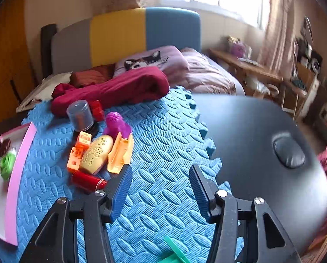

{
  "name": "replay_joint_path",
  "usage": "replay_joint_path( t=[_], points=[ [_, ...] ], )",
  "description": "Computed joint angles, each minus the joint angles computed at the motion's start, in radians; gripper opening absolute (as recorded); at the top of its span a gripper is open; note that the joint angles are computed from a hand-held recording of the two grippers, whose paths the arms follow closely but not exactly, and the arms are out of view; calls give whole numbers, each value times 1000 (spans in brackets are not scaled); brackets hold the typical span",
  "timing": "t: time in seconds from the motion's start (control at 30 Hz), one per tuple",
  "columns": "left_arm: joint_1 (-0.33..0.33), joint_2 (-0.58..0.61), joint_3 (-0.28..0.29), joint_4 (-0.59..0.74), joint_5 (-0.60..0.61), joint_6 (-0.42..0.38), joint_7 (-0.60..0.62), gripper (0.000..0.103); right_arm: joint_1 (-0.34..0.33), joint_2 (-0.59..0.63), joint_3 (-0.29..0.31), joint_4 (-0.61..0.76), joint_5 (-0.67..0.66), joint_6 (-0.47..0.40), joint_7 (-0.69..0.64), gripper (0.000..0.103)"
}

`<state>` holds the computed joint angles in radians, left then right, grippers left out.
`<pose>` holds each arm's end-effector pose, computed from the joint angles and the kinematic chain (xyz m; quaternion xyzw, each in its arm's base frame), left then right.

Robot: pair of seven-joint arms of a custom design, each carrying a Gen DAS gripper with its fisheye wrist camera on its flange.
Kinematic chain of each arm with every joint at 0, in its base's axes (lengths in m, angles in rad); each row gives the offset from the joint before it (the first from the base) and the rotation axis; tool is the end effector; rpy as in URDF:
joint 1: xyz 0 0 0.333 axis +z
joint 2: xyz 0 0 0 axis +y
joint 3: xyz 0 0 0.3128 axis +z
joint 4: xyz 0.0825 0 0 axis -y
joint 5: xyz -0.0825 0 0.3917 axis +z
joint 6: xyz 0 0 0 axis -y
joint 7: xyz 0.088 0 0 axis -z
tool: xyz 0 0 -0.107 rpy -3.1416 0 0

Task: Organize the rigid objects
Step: 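Grasp the grey-lidded cup with the left gripper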

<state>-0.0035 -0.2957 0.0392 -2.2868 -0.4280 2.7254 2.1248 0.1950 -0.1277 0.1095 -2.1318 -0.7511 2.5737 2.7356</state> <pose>0.5138 0.0354 0.5479 -0.5890 0.7118 -0.3018 0.2353 0.5323 0.1814 0.5169 -0.5376 0.7510 -0.2952 0.2446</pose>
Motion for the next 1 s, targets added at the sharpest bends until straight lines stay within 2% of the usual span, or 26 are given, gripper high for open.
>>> replay_joint_path(
  t=[0.23,0.37,0.43,0.53,0.77,1.0],
  points=[
    [-39,108,-56,124,-8,-32,-13,76,-9,-13,-7,-21,52,32,-6,55],
    [-42,197,-101,220,30,-43,-53,77,-13,-11,-12,-25,96,33,-7,55],
    [-44,247,-123,277,49,-53,-75,84,-16,-14,-14,-30,117,37,-9,55],
    [-48,311,-152,345,79,-50,-100,86,-21,-19,-14,-36,140,37,-12,55],
    [-67,487,-201,535,210,-62,-187,86,-18,-6,-21,-35,224,64,-82,55],
    [-104,661,-206,734,353,-107,-290,86,-13,8,-26,-31,277,79,-139,55]
  ],
)
